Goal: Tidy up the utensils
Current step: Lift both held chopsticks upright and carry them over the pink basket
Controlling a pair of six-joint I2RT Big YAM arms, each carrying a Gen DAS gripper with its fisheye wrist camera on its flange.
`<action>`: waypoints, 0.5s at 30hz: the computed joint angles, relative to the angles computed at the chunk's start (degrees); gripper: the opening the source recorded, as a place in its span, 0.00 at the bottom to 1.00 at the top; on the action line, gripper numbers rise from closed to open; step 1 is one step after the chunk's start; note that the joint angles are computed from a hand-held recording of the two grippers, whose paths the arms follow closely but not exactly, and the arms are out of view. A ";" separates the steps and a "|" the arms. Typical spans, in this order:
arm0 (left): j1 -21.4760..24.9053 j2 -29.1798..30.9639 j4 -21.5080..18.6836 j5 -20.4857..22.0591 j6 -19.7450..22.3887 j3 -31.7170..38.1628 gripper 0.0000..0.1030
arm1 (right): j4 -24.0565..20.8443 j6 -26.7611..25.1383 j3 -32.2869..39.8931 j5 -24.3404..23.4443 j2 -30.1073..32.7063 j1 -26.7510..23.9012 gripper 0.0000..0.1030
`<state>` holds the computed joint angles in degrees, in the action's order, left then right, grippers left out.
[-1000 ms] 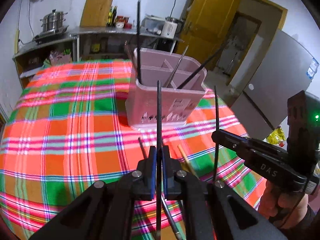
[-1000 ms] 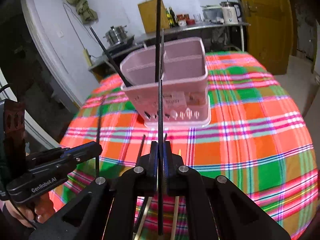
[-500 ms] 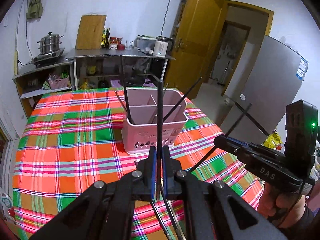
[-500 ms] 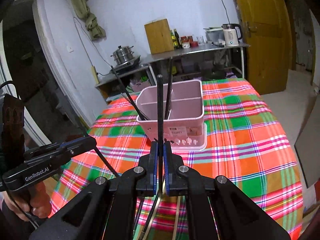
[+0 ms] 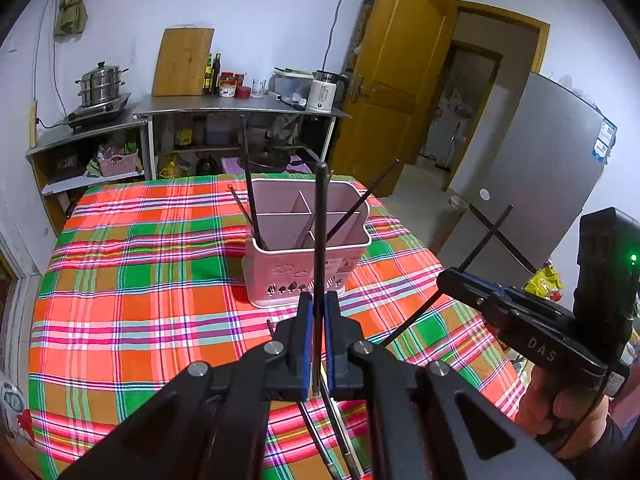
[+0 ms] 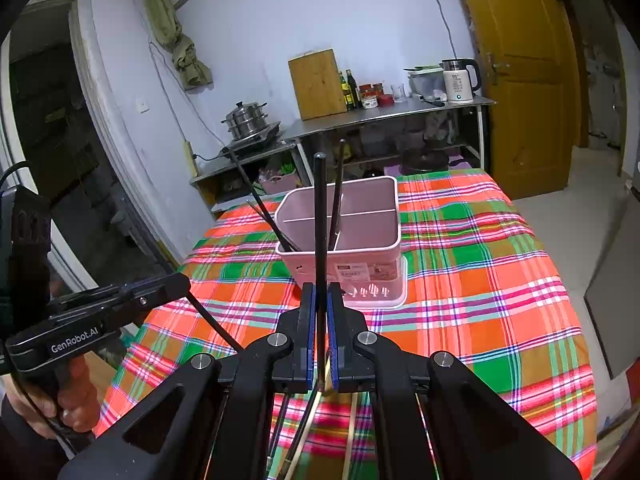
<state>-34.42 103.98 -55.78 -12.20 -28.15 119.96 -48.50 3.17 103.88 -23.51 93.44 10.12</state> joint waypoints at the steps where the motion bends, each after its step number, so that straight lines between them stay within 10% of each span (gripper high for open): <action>1: 0.15 0.28 -0.29 0.22 -0.10 0.41 0.06 | 0.04 0.13 0.19 0.04 0.12 0.01 0.05; 15: 2.35 7.22 -4.43 0.79 1.30 13.51 0.06 | 0.13 1.71 7.92 0.81 4.74 0.19 0.05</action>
<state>-32.06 111.20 -60.20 -11.41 -26.84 133.48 -48.37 4.88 111.80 -22.70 98.18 10.31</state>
